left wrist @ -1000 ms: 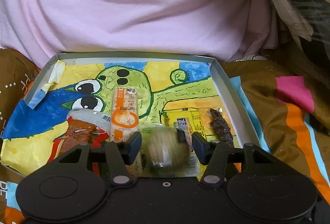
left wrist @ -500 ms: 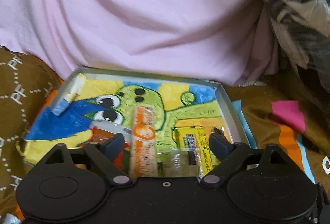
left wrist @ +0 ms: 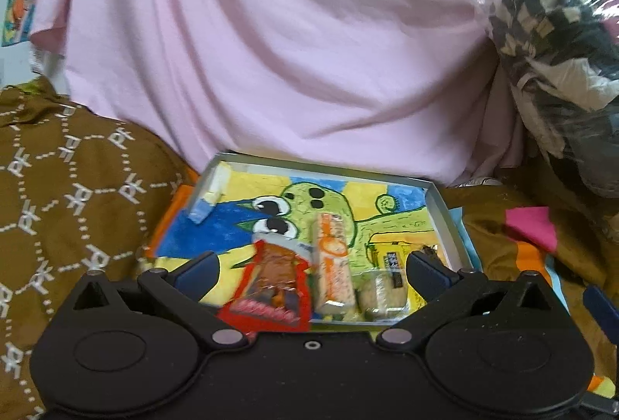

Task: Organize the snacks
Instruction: 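Lower the cake into the tray and open the left tool while the right releases the orange, then withdraw both open tools from the tray back over the loose snacks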

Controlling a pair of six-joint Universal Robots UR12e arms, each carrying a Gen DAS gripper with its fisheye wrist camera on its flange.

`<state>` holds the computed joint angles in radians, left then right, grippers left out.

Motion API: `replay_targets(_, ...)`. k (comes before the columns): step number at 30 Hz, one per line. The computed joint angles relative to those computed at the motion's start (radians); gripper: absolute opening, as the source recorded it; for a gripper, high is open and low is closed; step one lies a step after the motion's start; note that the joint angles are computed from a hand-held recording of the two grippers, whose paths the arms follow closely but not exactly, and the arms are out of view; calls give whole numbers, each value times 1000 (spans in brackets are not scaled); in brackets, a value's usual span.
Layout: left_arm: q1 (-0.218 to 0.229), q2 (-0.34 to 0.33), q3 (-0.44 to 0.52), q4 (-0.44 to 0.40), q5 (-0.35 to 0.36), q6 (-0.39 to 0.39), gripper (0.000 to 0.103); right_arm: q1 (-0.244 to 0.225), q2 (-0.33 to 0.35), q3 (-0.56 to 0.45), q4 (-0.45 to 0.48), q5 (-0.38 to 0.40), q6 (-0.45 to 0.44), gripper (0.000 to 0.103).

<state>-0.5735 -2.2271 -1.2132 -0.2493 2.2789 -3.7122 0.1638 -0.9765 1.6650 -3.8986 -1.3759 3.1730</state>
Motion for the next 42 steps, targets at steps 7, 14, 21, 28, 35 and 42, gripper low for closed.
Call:
replay_targets(7,-22,77,-127,33,59,-17,102,1,-57,81,-30,54,20,103)
replay_targets(14,-35,152,-251,15,96,-66,102,8,-103,159,-4,88,27,103)
replay_targets(21,-39,214,-361,-15,118,-138,102,12,-149,229,98,133,4,103)
replay_targets(28,-41,256,-450,-41,121,-197,102,20,-186,287,206,174,-84,103)
replay_targets(35,-49,268,-507,-40,114,-162,102,39,-214,325,315,198,-202,103)
replay_targets(42,-38,283,-547,-75,113,-153,102,62,-214,326,398,216,-299,103)
